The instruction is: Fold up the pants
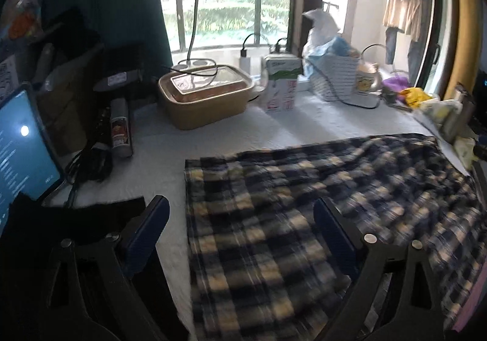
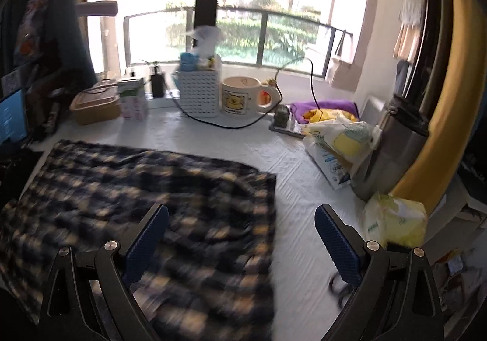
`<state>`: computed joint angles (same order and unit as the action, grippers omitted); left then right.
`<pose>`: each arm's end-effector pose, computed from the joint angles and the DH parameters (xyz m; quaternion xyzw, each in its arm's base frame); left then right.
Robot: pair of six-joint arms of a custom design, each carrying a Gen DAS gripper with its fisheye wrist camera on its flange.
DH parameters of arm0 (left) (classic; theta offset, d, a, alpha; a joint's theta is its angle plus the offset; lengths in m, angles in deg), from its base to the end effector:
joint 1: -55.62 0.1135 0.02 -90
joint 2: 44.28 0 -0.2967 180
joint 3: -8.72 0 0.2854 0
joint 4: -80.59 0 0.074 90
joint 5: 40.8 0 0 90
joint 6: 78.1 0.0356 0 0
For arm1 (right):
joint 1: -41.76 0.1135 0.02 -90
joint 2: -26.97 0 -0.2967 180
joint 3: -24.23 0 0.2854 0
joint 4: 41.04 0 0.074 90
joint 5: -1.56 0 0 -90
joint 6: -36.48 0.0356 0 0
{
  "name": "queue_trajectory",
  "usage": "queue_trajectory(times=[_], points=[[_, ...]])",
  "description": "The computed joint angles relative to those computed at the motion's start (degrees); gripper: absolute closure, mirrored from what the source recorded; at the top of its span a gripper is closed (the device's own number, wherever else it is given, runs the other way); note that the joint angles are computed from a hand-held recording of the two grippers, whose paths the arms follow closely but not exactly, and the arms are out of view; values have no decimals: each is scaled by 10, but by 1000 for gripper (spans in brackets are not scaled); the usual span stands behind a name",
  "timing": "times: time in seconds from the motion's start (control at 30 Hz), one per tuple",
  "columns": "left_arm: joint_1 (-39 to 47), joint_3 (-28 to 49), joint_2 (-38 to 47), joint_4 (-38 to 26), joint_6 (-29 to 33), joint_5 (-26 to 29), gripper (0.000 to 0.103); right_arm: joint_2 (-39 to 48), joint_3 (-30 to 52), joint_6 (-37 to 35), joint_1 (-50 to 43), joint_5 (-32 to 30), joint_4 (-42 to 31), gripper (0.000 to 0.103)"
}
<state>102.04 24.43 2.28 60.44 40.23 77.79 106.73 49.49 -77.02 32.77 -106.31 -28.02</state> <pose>0.1001 0.0804 0.1008 -0.0622 0.9151 0.0114 0.3983 0.2129 -0.0226 0.1017 -0.1770 0.8854 0.0224 0.4293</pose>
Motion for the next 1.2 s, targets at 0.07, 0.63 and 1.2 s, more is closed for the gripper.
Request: queue_trajectory(times=[0.07,0.63,1.2], points=[[-33,13,105,88,-19,-27,8,80,67,-4,5,11,-9,5],[-151,104,505,326,-41,-108,85,386,358,-33,67,29,-168,46],[-106,181,397,298,-101,-55,102,290,389,37,146,103,-70,78]])
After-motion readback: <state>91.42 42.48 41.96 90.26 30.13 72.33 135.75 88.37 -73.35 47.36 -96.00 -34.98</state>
